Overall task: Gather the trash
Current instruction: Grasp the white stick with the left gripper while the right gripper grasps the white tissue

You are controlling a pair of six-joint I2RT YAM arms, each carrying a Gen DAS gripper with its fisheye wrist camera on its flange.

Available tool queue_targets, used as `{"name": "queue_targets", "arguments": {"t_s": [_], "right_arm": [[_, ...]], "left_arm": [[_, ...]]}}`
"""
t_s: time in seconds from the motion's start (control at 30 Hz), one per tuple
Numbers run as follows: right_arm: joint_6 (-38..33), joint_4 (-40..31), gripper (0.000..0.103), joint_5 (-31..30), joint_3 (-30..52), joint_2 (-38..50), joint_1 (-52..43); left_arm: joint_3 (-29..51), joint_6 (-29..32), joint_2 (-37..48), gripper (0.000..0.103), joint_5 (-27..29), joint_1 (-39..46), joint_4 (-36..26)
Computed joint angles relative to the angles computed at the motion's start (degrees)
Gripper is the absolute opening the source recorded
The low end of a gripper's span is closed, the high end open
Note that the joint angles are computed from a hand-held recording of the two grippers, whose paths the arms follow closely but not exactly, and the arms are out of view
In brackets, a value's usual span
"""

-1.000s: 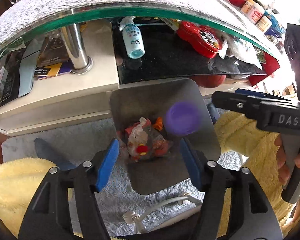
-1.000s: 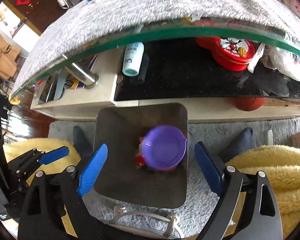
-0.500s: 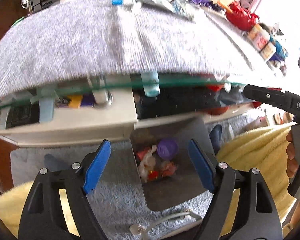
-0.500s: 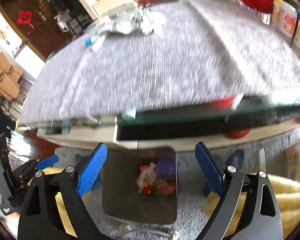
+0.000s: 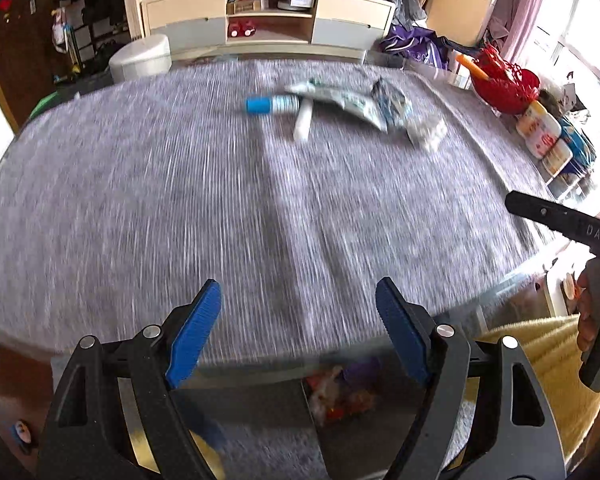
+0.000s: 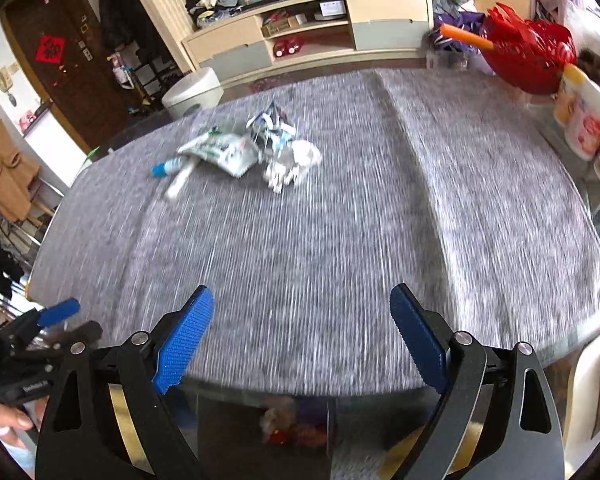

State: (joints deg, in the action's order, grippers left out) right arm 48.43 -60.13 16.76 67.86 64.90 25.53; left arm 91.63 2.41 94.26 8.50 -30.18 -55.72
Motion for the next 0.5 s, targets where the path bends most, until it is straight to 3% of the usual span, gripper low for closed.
{"name": "queue_targets", "arguments": {"t_s": [0.33,0.5], "right_arm": [[-11.3,6.0,0.09,-5.0,4.5,9.0,-10.8],[-14.6,9.1,0.09,-5.8,5.0,12.6,-12.8]], "left_arm": [[22.1,-0.2,18.2,0.069,1.1,-1.7,-4.0],[35.7,-0.3,28.5,0.054,2.0,-1.8,-8.3]]}}
